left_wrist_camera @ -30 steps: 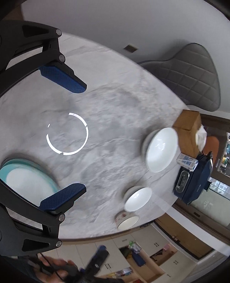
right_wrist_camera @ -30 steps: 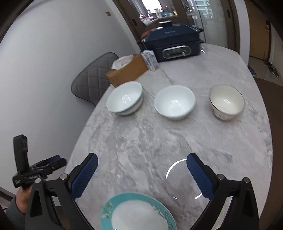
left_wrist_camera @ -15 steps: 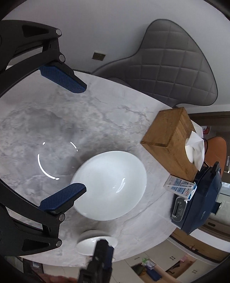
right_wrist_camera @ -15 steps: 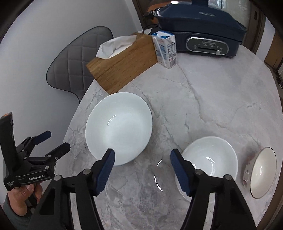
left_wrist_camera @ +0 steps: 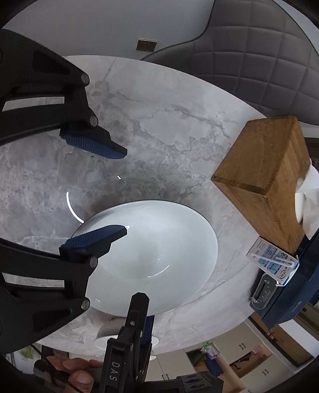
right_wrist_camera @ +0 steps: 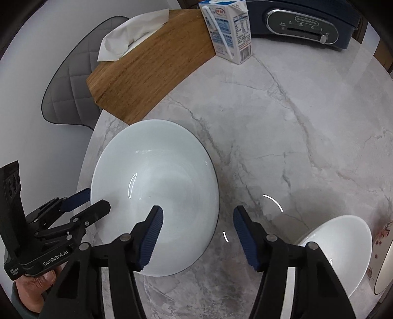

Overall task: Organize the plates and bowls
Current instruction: 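Move both tools to the rim of the large white bowl, then close the left tool on the white bowl rim while the right tool closes too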

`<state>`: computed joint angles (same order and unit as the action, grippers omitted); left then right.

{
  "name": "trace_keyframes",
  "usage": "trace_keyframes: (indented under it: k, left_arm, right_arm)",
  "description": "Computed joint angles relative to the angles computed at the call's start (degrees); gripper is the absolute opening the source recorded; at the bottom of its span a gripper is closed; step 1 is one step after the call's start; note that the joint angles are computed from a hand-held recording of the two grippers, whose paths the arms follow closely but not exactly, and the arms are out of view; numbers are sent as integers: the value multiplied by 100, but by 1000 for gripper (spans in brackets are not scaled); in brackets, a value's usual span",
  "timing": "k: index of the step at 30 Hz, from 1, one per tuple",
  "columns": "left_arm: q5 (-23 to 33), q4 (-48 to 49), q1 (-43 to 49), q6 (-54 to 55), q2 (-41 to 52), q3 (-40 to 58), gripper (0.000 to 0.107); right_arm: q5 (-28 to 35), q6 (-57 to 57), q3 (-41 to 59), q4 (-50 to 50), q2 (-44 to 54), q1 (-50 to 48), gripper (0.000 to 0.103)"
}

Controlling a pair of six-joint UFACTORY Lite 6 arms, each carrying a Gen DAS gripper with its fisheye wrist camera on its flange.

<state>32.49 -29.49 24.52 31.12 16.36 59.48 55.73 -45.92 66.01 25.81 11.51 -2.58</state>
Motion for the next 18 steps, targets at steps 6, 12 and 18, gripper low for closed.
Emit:
trace_keyframes:
  k: [6, 12, 18]
  left_arm:
    - [81, -628, 161, 550, 331, 161, 31]
    - [240, -836, 115, 742, 351, 203, 7]
    - [513, -1000, 211, 858, 98, -59, 7]
  right_arm:
    - [-118, -50, -182, 2, 201, -16, 17]
    - [11, -280, -276, 279, 271, -245, 13]
    - [241, -484, -365, 406, 175, -529, 13]
